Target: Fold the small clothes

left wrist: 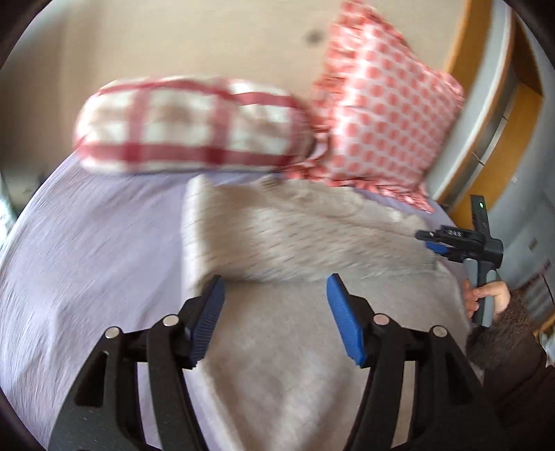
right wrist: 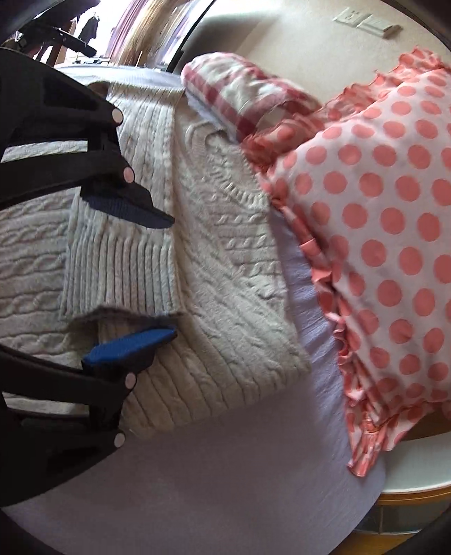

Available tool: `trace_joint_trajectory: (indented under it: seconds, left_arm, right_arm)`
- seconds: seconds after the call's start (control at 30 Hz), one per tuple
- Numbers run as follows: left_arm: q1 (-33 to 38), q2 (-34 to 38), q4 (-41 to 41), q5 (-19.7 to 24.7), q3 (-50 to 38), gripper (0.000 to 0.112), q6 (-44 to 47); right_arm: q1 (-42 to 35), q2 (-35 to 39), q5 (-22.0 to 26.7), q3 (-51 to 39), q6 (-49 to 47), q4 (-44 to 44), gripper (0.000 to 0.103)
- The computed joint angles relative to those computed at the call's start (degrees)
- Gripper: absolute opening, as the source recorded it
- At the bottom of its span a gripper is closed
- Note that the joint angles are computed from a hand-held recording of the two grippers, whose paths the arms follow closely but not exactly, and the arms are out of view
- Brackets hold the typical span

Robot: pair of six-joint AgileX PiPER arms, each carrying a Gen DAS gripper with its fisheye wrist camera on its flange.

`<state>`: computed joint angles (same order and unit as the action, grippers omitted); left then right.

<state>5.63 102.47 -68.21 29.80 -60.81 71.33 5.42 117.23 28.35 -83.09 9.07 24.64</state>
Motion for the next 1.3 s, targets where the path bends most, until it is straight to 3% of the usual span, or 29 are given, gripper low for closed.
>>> trace_joint_trajectory:
  seconds: [0.03,0.07,0.17,0.27,0.33,0.37,0.43,0.47,0.5,0.53,0.6,0.7,0.73,0.83,0.9,1.0,1.1,1.2,1.27,1.3]
  left_arm:
    - [2.2,0.1,-1.0,0.9,1.1,0.062,1.3]
    - [3.9,0.2,-2.1,1.6,2.0,0.062,2.8]
    - [7.4,0.4,-3.8,3.3,4.2,0.062,5.3]
    - [8.0,1.6,-5.3,4.2,4.3,0.062,6.1]
    - [7.9,2.1,-5.7,4.6,4.5,0.062,6.4]
    - [7.8,2.2,-6.0,4.8,4.8,0.062,6.8]
    - [8.2,1.7,-6.2,5.5,6.0,0.062,7.9]
    - [8.5,1.3,-6.3,6.3,6.7,0.062,8.6]
    - [9.4,0.8,-6.1,7.5,7.8,0.062,9.6]
    - [10.1,0.4,-5.7,8.5,8.6,0.062,10.1]
    - [12.0,-0.3,-4.9,11.2,10.7,0.063,11.5]
    - [16.2,-0.8,-4.2,16.4,14.8,0.063,15.0]
    - [17.2,-1.0,-4.1,17.2,16.5,0.063,16.0]
    - [18.8,-1.6,-5.3,18.7,21.2,0.062,19.4]
    - [18.8,-2.4,-6.8,18.4,24.7,0.062,22.3]
    - [19.0,-4.5,-9.2,18.7,28.9,0.063,26.6]
    - [19.4,-5.1,-10.1,20.1,31.8,0.063,28.5]
    - [19.8,-6.9,-10.5,20.4,35.2,0.061,29.5]
    - [19.9,-7.9,-10.5,20.0,36.3,0.052,29.1]
    - [20.3,-8.0,-10.3,20.0,36.9,0.048,28.9]
  right_arm:
    - [0.4,0.5,-0.1,-0.2,1.6,-2.1,0.026]
    - [0.7,0.0,-2.1,1.0,1.5,-3.0,0.011]
    - [1.0,-1.4,-4.8,2.0,-2.3,-1.1,0.008]
    - [1.6,-1.8,-7.5,-0.1,5.0,-9.4,0.007]
    - [1.8,0.7,-4.6,-4.8,12.6,-17.8,0.008]
    - [2.2,3.5,-0.3,-8.9,14.9,-21.8,0.008]
    - [2.4,6.0,5.3,-12.3,15.8,-23.2,0.012]
    - [1.9,5.2,5.0,-10.8,14.3,-20.6,0.016]
    - [0.9,2.8,3.2,-7.2,10.4,-15.7,0.027]
    - [0.1,-1.2,0.5,-1.6,5.4,-10.0,0.051]
    - [-0.8,-10.4,-3.8,9.8,-5.6,1.5,0.075]
    - [-2.4,-22.5,-7.2,26.2,-18.7,12.3,0.072]
    - [-2.2,-25.3,-7.9,30.0,-19.3,13.0,0.064]
    - [-2.8,-34.1,-8.5,41.1,-21.0,15.3,0.057]
    - [-2.6,-37.0,-8.7,45.9,-22.3,17.3,0.055]
    - [-2.9,-39.5,-8.9,52.2,-33.5,29.4,0.048]
    - [-2.8,-42.2,-8.5,57.9,-49.0,45.6,0.04]
    - [-3.4,-43.8,-3.5,62.7,-64.2,60.0,0.028]
    - [-1.8,-45.1,-3.4,64.7,-68.9,64.9,0.023]
    - [-1.8,-45.3,-2.8,65.5,-70.9,66.7,0.015]
